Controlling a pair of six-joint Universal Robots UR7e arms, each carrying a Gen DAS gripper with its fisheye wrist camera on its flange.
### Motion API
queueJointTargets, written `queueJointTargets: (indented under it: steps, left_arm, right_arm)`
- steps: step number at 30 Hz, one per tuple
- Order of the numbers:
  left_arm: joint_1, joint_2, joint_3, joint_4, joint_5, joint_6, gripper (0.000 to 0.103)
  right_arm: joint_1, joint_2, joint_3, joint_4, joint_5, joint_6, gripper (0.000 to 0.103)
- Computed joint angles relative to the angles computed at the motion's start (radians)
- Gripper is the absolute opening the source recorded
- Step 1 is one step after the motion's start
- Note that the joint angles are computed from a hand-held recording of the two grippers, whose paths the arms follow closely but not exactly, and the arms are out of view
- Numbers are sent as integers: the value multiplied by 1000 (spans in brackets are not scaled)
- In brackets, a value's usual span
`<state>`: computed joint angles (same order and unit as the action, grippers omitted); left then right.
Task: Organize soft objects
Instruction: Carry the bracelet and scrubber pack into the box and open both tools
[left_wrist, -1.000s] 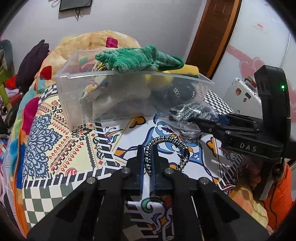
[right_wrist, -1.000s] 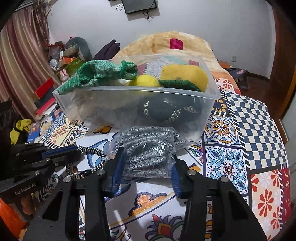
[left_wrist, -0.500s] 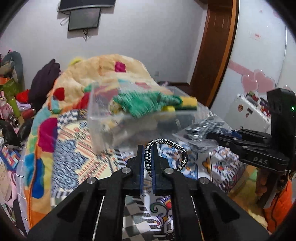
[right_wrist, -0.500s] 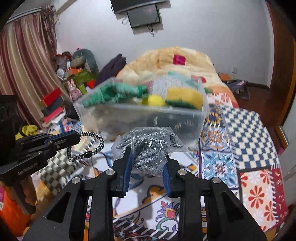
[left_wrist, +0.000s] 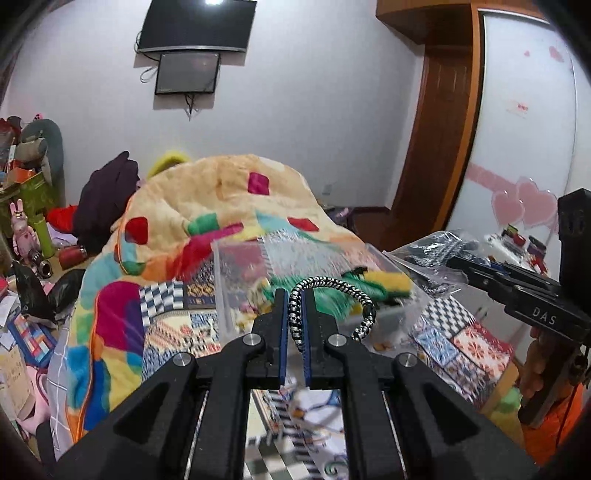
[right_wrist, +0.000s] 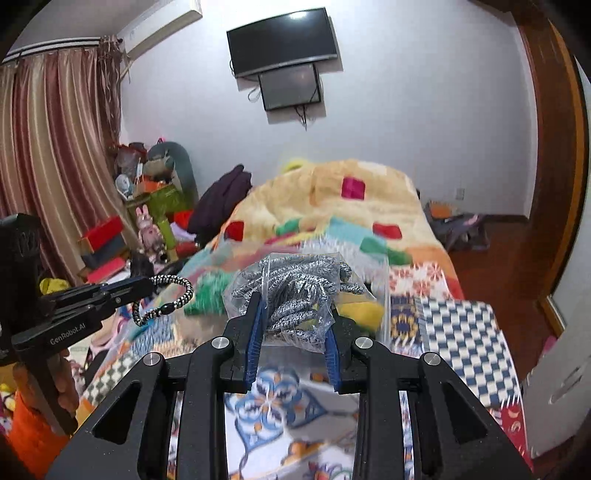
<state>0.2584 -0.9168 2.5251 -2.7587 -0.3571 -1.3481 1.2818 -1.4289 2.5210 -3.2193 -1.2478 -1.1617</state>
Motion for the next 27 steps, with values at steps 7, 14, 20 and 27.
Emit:
queueJointTargets:
  steps: [7,14,20,27]
  left_arm:
    - [46,-18,-23,49,53,4,5]
    - [128,20,-51,18,48,37,6]
    - [183,73,-72,-87,31,125,5]
    - [207,105,-95,-116,8,178,6]
  right_arm:
    - [43,71,-20,-66,-20,19,27]
    - [66,160,-63,-79,-83,24,27]
    - [82,233,-95,-92,-156,37,27]
    - [88,258,-103,-93,-197,33,28]
